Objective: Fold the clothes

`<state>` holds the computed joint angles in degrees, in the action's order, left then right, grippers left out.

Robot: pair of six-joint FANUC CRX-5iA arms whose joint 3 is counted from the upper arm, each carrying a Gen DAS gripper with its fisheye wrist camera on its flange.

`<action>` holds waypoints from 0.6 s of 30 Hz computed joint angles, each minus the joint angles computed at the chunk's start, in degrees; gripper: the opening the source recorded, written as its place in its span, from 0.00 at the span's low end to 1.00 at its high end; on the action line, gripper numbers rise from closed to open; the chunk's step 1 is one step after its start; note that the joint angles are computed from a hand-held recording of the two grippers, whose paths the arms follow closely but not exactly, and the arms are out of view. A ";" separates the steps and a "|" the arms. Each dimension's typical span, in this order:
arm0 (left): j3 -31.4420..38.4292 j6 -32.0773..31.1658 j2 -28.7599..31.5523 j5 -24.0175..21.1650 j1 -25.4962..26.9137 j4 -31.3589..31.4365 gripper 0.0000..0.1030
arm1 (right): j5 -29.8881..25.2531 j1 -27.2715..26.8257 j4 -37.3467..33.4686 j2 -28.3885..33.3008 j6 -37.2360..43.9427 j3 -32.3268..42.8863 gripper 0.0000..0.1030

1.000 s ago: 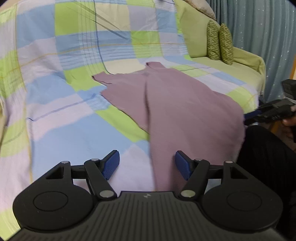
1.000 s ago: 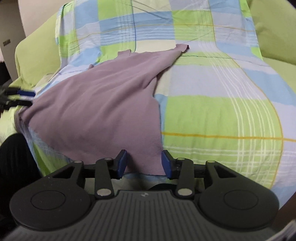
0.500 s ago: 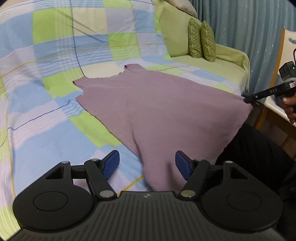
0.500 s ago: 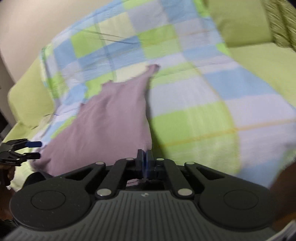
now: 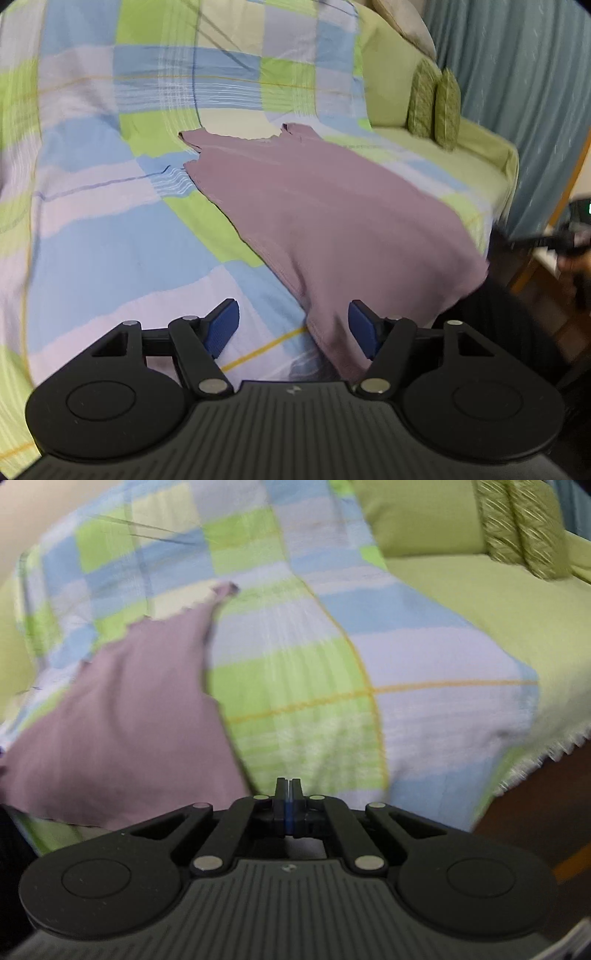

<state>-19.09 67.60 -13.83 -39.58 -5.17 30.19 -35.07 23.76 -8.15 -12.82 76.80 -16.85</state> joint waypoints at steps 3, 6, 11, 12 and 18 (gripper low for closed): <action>0.94 3.15 1.22 1.00 0.50 -0.63 0.55 | -1.27 -0.38 -5.08 0.95 5.22 2.05 0.07; 6.25 8.41 4.36 -1.05 -0.79 -9.06 0.54 | -1.47 -0.46 -7.72 1.71 7.53 3.06 0.09; 13.23 7.63 8.10 -5.96 -7.17 -18.92 0.54 | -2.71 -0.95 -10.26 2.95 10.74 4.64 0.21; 15.00 10.01 8.63 -7.33 -8.98 -23.62 0.54 | -2.86 -0.93 -10.50 2.98 11.10 4.70 0.22; 16.80 17.89 8.87 -10.41 -11.11 -27.45 0.54 | -3.35 -1.93 -13.18 3.52 12.70 5.21 0.24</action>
